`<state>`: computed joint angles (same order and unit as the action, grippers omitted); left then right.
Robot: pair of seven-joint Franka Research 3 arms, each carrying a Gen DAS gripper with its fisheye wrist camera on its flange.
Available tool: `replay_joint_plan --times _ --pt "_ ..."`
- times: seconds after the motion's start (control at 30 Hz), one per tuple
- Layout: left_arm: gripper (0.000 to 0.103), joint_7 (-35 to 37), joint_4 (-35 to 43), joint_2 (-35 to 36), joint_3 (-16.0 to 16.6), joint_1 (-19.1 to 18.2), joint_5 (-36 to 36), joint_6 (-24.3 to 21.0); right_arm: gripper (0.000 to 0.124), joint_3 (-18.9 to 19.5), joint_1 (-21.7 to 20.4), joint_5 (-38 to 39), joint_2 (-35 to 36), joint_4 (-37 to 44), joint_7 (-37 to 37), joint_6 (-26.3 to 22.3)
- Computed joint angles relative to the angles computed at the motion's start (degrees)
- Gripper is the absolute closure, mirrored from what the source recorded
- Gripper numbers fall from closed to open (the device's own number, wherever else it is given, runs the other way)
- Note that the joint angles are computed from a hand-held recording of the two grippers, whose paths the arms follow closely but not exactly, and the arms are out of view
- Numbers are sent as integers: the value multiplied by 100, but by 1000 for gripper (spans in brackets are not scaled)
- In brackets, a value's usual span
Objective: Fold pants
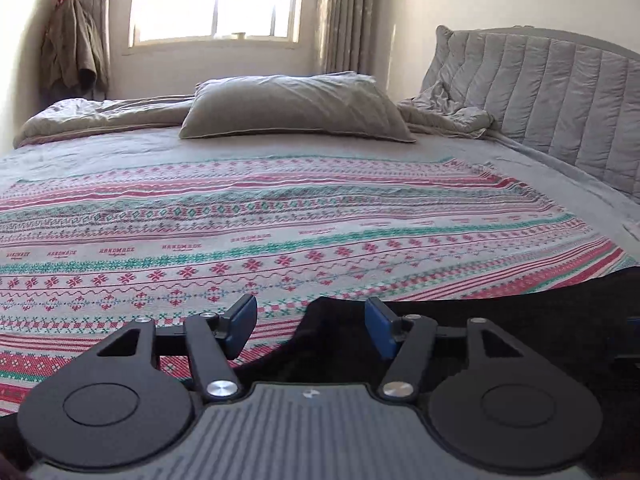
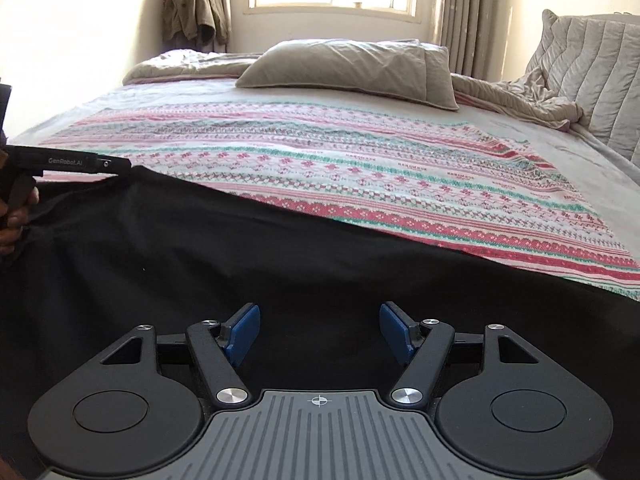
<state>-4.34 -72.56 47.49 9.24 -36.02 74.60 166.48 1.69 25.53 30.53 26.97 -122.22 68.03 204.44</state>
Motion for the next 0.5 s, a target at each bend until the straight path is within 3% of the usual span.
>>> replay_joint_plan --times 0.1,0.2,0.27,0.33,0.43,0.5 --pt "25 -596 -463 -368 159 -237 571 318 56 529 -617 -727 -50 -122 429 59" --pt "22 -1157 -927 -687 143 -352 1388 596 55 743 -944 -1213 -38 -141 755 -38" --pt "20 -809 -1288 -855 -54 -294 1348 494 55 941 -1271 -1534 -46 -181 1084 -189" --pt "19 -326 -1742 -1041 -295 -201 973 79 55 931 -1385 -1657 -70 -281 1274 -223" --pt "18 -1510 -2240 -1357 -223 -190 1817 -16 53 666 -1283 -1669 -184 -619 1261 102" --pt "18 -1934 -2530 -1608 -309 -127 1949 -238 52 470 -1182 -1456 -305 -898 1283 328"
